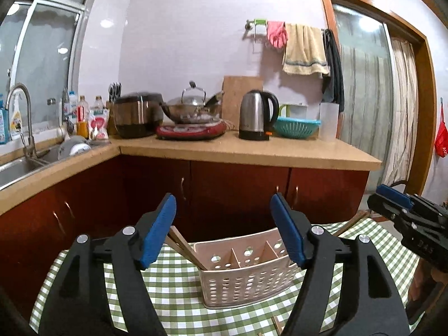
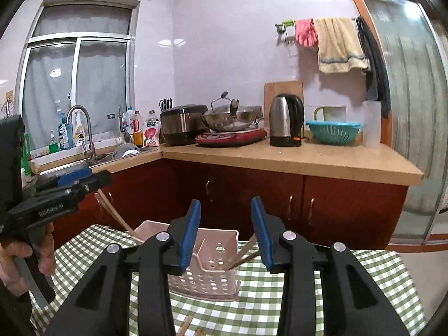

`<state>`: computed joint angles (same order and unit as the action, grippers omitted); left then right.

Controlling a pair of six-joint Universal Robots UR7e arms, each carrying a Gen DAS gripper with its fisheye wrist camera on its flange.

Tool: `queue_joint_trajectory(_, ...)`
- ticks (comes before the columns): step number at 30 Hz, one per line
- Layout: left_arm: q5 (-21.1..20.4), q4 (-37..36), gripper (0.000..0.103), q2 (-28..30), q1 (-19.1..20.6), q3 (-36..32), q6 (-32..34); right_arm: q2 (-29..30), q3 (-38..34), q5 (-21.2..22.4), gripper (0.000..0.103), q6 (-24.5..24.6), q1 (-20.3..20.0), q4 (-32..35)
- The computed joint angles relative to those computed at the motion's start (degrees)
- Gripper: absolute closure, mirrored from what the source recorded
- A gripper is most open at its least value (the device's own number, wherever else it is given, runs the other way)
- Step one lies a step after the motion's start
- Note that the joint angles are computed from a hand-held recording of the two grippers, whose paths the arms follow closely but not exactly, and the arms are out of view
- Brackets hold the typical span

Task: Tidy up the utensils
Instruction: 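Lower both chopsticks into the caddy and open both tools, then move both open tools back over the chopsticks on the table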

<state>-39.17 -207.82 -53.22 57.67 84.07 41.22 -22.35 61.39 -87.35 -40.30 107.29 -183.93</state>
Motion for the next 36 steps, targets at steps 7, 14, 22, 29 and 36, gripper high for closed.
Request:
queue_joint_trajectory(7, 2.48, -8.54, 0.031, -2.73, -3.54, 8.68, 1.75, -5.89, 12.55, -0.17, 0.065, -2.13, -0.69, -8.04)
queue_joint_trajectory(14, 7.64, -8.6, 0.032, -4.69, -4.9, 17.84, -4.99, -10.08, 24.21, -0.38, 0.065, -3.64, -3.17, -14.49)
queue_joint_trajectory(22, 11.74, -3.53, 0.035, -7.15, -5.15, 28.47, -19.13, -12.72, 33.58, -2.24, 0.065, -4.62, -7.14, -16.17)
queue_joint_trajectory(29, 14.42, 5.56, 0.043, -8.13, -5.23, 36.42, -33.06, -13.6, 38.02, -3.7, 0.073, -6.46, -9.98, -15.09)
queue_joint_trajectory(36, 14.63, 11.78, 0.048, -8.5, -4.73, 40.89, -42.28, -14.25, 40.9, -3.72, 0.079, -7.49, -12.25, -14.25)
